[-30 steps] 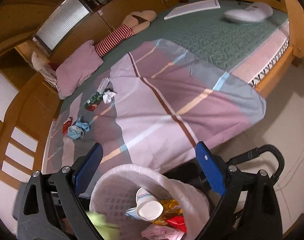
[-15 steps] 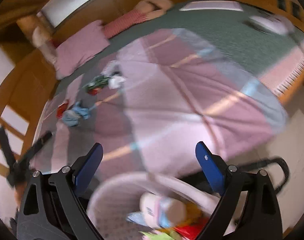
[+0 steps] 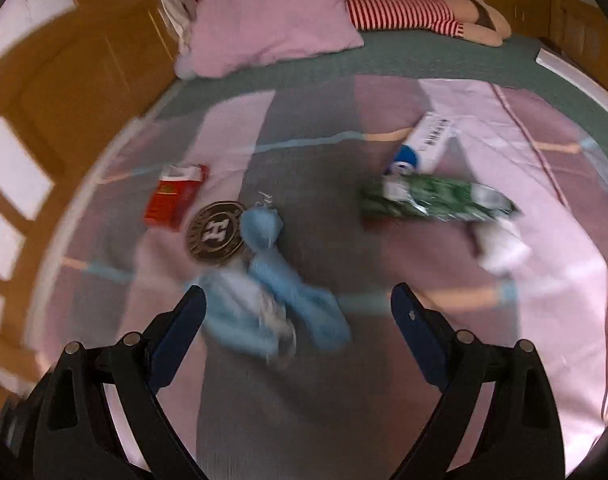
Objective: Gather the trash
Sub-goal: 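Reach to the blue cloth and grasp it with the right tool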
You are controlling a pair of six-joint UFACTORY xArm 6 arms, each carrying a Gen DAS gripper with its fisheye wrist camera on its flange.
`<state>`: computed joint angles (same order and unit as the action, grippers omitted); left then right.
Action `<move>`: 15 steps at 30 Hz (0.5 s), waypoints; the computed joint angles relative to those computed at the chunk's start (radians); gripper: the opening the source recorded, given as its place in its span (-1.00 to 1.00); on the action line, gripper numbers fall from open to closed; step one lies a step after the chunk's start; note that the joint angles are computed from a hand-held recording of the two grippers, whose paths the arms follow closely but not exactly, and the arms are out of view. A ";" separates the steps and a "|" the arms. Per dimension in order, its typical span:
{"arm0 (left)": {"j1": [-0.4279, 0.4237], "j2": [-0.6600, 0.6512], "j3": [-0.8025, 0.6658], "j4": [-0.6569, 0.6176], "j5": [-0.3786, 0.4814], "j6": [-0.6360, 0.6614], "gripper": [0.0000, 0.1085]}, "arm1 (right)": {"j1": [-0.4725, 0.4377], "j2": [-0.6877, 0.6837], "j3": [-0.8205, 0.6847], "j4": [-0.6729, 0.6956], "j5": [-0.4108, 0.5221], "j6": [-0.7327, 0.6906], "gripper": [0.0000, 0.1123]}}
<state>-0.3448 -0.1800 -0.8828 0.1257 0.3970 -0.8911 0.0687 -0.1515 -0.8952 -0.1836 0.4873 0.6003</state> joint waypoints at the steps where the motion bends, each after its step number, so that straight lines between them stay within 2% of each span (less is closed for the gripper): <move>1: -0.007 0.001 0.001 0.000 0.007 -0.007 0.74 | 0.006 0.040 -0.029 -0.025 0.018 0.018 0.63; 3: -0.003 -0.002 0.004 -0.032 0.015 0.027 0.74 | 0.030 0.120 -0.092 -0.079 0.090 0.015 0.63; 5: -0.005 0.008 0.001 -0.024 0.014 0.008 0.74 | 0.050 0.137 -0.090 -0.084 0.093 -0.012 0.23; 6: -0.003 0.009 0.002 -0.024 0.012 -0.002 0.74 | 0.055 0.129 -0.071 -0.044 0.074 -0.043 -0.12; 7: 0.001 0.016 -0.002 -0.034 0.006 -0.001 0.74 | 0.058 0.114 -0.047 -0.002 0.051 -0.072 -0.37; 9: 0.006 0.015 0.009 -0.043 -0.012 -0.015 0.74 | 0.067 0.070 -0.002 0.050 0.031 -0.126 -0.56; 11: 0.016 -0.017 0.043 -0.060 -0.032 -0.022 0.74 | 0.068 0.016 0.041 0.157 0.036 -0.214 -0.61; 13: 0.025 -0.037 0.067 -0.069 -0.053 -0.040 0.74 | 0.067 -0.065 0.101 0.325 0.052 -0.339 -0.63; 15: 0.032 -0.046 0.080 -0.076 -0.068 -0.059 0.74 | 0.080 -0.131 0.144 0.427 0.076 -0.399 -0.65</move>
